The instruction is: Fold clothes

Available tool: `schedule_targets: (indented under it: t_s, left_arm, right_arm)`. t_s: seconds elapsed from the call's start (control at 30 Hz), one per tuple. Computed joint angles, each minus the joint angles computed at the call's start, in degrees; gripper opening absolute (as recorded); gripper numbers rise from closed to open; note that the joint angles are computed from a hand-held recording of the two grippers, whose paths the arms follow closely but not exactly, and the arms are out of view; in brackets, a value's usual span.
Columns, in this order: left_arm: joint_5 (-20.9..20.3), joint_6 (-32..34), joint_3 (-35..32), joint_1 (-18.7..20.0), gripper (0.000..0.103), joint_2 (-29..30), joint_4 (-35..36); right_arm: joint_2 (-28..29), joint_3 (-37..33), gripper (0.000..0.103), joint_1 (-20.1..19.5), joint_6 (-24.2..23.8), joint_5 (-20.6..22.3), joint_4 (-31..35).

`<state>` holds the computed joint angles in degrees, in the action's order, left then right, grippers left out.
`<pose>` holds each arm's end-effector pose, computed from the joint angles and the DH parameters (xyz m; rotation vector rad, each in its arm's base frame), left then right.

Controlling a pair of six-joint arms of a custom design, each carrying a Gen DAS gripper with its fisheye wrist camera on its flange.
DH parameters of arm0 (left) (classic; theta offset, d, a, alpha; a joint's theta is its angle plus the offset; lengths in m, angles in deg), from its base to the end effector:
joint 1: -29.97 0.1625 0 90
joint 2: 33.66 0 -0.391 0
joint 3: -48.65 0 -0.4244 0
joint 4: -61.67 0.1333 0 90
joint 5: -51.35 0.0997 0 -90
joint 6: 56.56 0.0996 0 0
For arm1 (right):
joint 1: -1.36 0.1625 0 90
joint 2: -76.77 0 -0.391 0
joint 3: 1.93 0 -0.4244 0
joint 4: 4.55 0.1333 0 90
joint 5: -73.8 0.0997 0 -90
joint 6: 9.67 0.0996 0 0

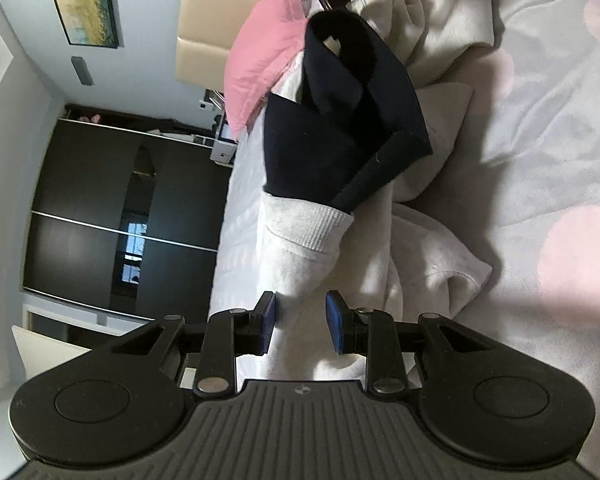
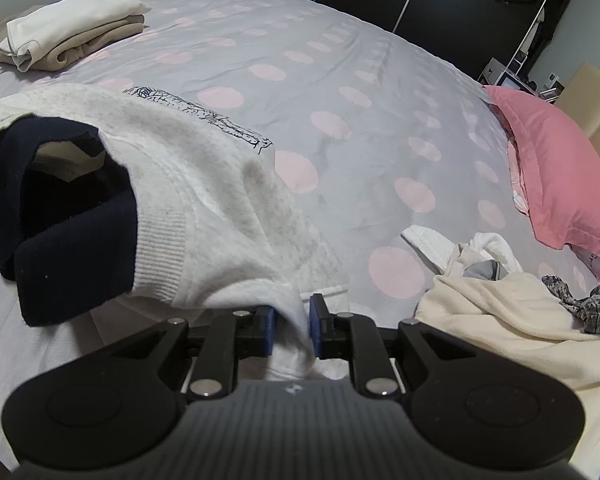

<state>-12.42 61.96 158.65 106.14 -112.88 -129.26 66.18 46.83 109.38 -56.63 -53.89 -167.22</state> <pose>0.0394 -0.5819 0.3929 1.5968 1.0416 -0.4600 0.3302 -0.7810 -0.0364 1.0389 -2.0891 0.4997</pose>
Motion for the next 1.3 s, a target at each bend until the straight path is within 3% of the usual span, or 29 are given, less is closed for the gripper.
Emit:
schedule_targets:
  t_s: [0.27,0.5,0.6,0.67,0.8,0.9,1.0,1.17,1.23,1.3]
  left_arm:
    - [2.83,-5.44,-3.01,0.14,0.026,2.62,3.1]
    - [7.27,-13.92,-5.87,-1.04,0.026,3.27,8.93]
    - [8.35,-17.87,-6.69,-1.62,0.015,2.63,12.37]
    - [8.77,-23.49,-7.66,-2.17,0.007,1.68,16.6]
    - [9.53,-42.66,-12.85,-3.55,0.006,0.41,27.6]
    - [9.15,-56.14,-18.06,-4.08,0.005,0.17,35.42]
    - [9.26,-62.27,-21.82,-4.09,0.005,0.49,39.25]
    - [11.69,-68.53,-26.32,-3.09,0.005,2.0,44.72]
    - [12.05,-69.3,-26.58,-2.88,0.005,2.03,45.73]
    - [12.39,-68.61,-26.1,-2.91,0.005,1.85,45.24]
  right_arm:
    - [0.4,-0.72,0.022,-0.12,-0.23,0.08,0.73]
    - [0.67,-1.18,0.025,-0.25,-0.12,0.24,1.28]
    - [0.63,-1.01,0.025,-0.26,0.24,0.44,1.21]
    - [0.3,-0.43,0.025,-0.29,0.08,0.96,0.79]
    - [-1.31,2.16,0.026,-0.54,-0.57,3.47,-0.45]
    - [-2.83,4.63,0.037,-0.69,-2.11,6.0,-1.46]
    - [-5.14,7.95,0.037,-0.62,-5.39,9.33,-0.18]
    - [-8.16,15.35,0.043,0.52,-19.01,10.39,-3.85]
    - [-8.16,18.08,0.045,1.08,-25.88,9.22,-10.37]
    - [-8.08,20.67,0.056,1.37,-33.44,9.6,-17.42]
